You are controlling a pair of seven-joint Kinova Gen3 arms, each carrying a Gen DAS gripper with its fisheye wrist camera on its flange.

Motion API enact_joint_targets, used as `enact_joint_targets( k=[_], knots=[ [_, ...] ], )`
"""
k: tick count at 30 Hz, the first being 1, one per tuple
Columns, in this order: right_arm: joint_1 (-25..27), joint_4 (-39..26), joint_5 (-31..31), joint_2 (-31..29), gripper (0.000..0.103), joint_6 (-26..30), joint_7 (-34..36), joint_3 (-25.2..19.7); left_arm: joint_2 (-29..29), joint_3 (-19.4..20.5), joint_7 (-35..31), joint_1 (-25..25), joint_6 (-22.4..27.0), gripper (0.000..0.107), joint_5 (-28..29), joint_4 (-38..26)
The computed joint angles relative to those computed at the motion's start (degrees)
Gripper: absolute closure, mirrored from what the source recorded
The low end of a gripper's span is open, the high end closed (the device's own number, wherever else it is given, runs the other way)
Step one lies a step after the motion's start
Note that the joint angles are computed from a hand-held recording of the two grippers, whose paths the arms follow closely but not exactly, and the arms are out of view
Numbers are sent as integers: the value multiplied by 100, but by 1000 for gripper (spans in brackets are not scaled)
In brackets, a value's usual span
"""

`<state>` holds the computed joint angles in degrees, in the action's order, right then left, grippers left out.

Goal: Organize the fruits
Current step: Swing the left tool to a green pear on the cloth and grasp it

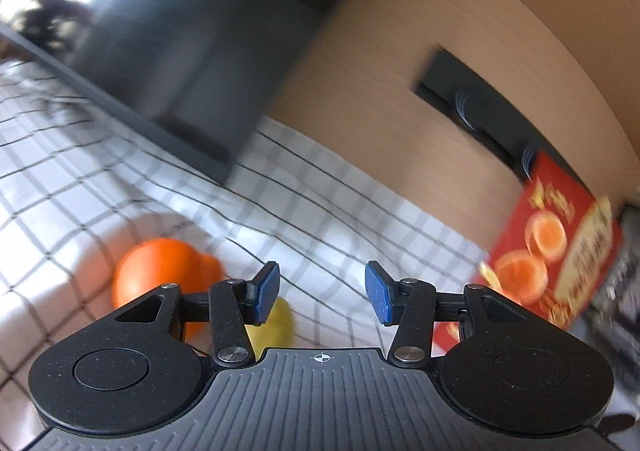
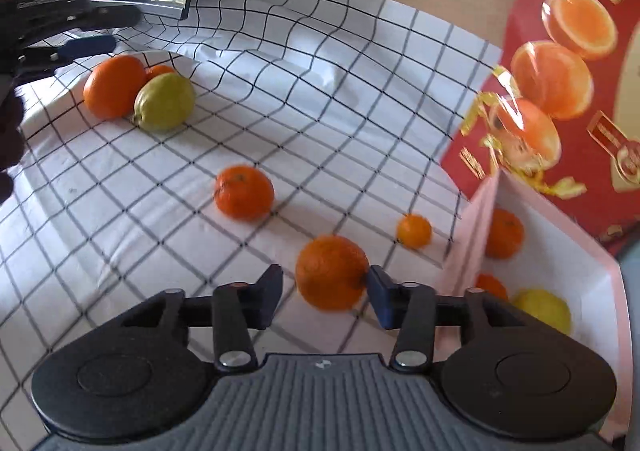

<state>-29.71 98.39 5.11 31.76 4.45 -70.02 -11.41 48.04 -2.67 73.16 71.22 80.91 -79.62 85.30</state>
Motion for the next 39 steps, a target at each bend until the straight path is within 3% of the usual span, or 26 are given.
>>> enact_joint_targets(
  k=[3, 6, 10, 14, 17, 19, 21, 28, 32, 35, 39],
  knots=[
    [743, 198, -258, -63, 65, 90, 416, -741, 8, 128, -699, -134, -223, 55, -105, -178],
    [1536, 345, -631, -54, 66, 333, 1026, -1537, 253, 498, -1398, -348, 313, 55, -1, -719],
    [2206, 778, -402, -77, 65, 113, 1040, -2157, 445, 976, -2330, -755, 966, 55, 324, -1372],
    [2986, 1051, -584, -32, 45, -85, 1246, -2776, 165, 1899, -3262, -1586, 712, 55, 412, -1313],
    [3390, 1422, -466, -57, 41, -674, 1179, -3023, 133, 2641, -3961, -2124, 757, 55, 312, -1266],
    [3635, 1620, -275, -32, 38, -964, 1067, -3166, 43, 2745, -4427, -2284, 568, 55, 468, -1224],
    [3896, 1706, -91, 75, 38, -1073, 915, -3336, -53, 2425, -4893, -2194, 323, 55, 801, -1254],
    [4119, 1630, 252, 382, 35, -1083, 251, -3402, -508, 639, -5680, -1584, -912, 48, 2263, -1044],
    [4208, 1646, 541, 434, 32, -1108, -37, -3462, -780, 114, -5869, -1517, -1745, 42, 2809, -734],
    [4218, 1600, 725, 463, 28, -1018, -271, -3475, -664, 4, -6286, -1505, -1690, 43, 3055, -982],
    [4218, 1604, 935, 465, 27, -1025, -525, -3463, -323, -63, -6839, -1477, -1250, 42, 3248, -1530]
  ],
)
